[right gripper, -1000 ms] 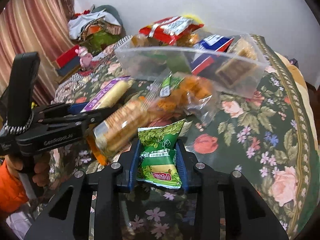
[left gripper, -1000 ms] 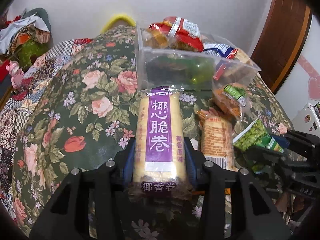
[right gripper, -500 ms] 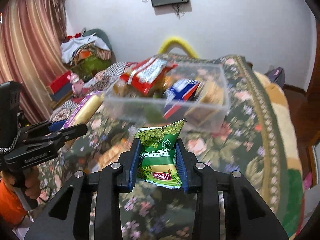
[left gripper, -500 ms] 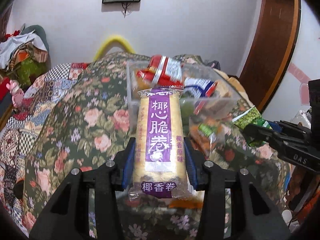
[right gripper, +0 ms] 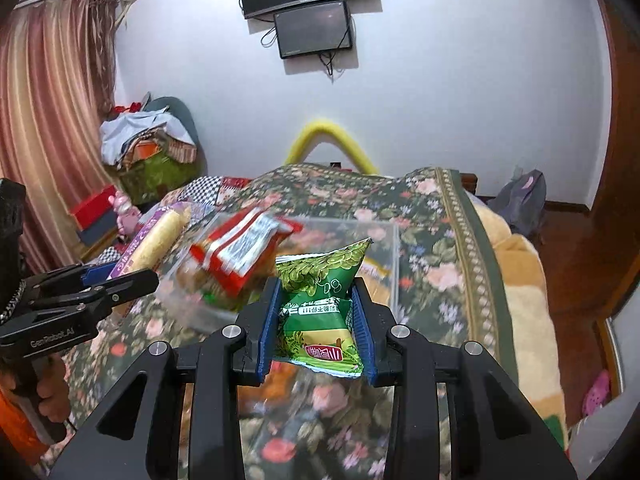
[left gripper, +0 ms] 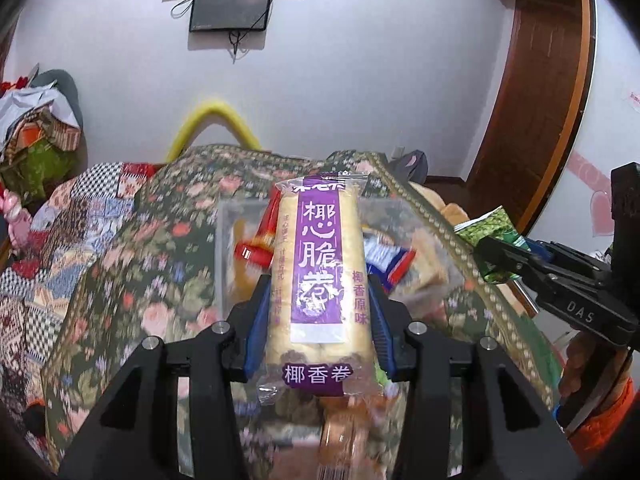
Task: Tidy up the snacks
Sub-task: 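Lower the green bag into the box with the right gripper while the left lowers the roll pack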
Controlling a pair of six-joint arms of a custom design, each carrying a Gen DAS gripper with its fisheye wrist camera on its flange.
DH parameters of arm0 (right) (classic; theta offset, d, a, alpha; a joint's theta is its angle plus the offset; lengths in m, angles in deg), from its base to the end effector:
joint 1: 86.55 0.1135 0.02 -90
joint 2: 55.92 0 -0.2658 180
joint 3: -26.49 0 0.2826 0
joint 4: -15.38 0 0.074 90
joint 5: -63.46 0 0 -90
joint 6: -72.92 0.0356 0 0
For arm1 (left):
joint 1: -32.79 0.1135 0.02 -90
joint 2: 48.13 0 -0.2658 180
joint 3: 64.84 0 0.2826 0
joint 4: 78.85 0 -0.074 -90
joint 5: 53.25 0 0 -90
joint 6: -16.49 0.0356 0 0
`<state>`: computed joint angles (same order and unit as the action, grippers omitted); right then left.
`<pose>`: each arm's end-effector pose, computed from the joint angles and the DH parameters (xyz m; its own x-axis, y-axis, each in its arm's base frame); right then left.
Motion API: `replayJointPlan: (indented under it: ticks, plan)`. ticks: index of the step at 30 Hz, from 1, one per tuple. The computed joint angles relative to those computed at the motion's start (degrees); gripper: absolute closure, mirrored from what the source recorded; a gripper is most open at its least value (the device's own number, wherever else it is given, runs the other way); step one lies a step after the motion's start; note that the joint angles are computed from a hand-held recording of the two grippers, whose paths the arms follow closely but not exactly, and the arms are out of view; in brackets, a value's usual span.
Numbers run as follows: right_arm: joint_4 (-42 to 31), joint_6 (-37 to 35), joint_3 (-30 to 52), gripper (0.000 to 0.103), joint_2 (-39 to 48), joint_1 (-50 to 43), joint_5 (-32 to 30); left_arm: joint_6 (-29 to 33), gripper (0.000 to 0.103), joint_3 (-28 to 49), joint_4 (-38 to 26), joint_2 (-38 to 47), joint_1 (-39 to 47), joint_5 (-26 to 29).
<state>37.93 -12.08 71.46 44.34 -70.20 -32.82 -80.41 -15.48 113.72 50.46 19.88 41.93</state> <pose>0.3062 0.0939 0.0836 -0.5491 -0.0708 -0.8328 -0.3215 0.9376 0.1322 0.3229 -0.0773 0.0969 -0.6130 0.0178 -0.7899 0.2211 0.9637 -0.1499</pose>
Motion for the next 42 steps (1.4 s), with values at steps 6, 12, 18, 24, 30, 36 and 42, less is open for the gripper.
replayJointPlan:
  ticks: [6,12,18,24,30,36,42]
  plan:
    - [-1.4,-1.1,5.3,0.072,3.0,-1.5,0.0,-0.3,0.058,8.4,-2.5,5.7,-1.5,-0.1]
    - [-3.3,-1.1,11.3,0.072,7.9,-2.2,-0.7,-0.3,0.058,17.4,-5.2,13.4,-3.3,-0.8]
    - [-7.1,-1.3,18.7,0.072,14.7,-2.6,-0.9,1.7,0.058,25.7,-9.0,20.8,-4.6,-3.0]
    - [-11.7,-1.5,24.9,0.072,19.9,-3.4,-1.9,2.8,0.058,32.2,-12.3,26.6,-4.8,-3.6]
    - [-14.4,-1.9,27.4,0.070,21.8,-3.5,-2.0,4.0,0.058,35.1,-13.3,28.9,-5.6,-4.8]
    - [-15.6,-1.4,26.8,0.066,20.7,-4.3,-3.7,3.2,0.057,35.4,-14.6,28.9,-5.0,-3.4]
    - [-13.8,-2.4,21.7,0.056,15.9,-4.0,-3.4,2.4,0.056,28.5,-12.2,22.7,-4.4,-1.4]
